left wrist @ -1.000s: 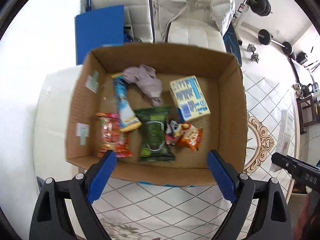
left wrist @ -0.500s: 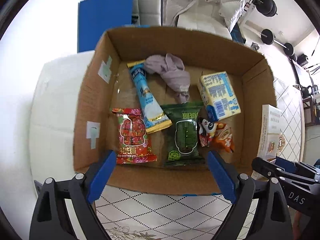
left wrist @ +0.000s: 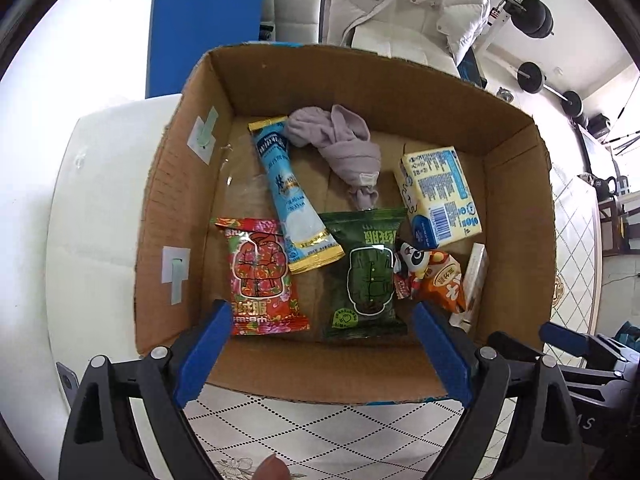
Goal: Organize soft objects
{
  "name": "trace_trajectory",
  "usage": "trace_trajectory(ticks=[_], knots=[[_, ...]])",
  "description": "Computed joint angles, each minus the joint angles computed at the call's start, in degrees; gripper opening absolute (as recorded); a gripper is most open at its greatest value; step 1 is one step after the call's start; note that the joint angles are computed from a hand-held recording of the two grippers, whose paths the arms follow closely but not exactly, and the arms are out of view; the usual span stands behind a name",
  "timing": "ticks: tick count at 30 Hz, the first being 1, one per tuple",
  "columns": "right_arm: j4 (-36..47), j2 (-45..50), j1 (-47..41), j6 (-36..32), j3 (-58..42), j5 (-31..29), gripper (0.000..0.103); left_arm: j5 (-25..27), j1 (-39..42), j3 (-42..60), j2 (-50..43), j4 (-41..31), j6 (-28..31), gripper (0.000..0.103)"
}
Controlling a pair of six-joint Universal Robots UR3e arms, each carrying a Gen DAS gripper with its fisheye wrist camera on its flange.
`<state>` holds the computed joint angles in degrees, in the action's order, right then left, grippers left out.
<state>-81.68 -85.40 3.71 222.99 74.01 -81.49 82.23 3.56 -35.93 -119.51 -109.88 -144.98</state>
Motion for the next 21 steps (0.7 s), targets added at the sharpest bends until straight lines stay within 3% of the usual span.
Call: trace_trajectory(ticks=[4, 14, 18, 21], knots=[[2.5, 0.0, 1.3, 1.0, -3.1, -4.0, 0.095, -0.2, 0.8, 1.0, 0.9, -1.0, 0.7, 0.093], [8.4, -3.8, 3.8, 3.4, -8.6, -8.4, 0.096, -2.6, 3.1, -0.1, 9.1, -4.4, 4.3, 0.093], [14.8, -3.8, 7.5, 5.8, -17.5, -11.5, 0.096, -5.1, 5.5, 5.7, 11.6, -11.2, 6.5, 0.093], [21.5, -2.2, 11.4, 8.7, -28.0, -14.8, 0.096, -7.6, 8.2, 17.1, 10.6, -21.1, 8.5, 0.093]])
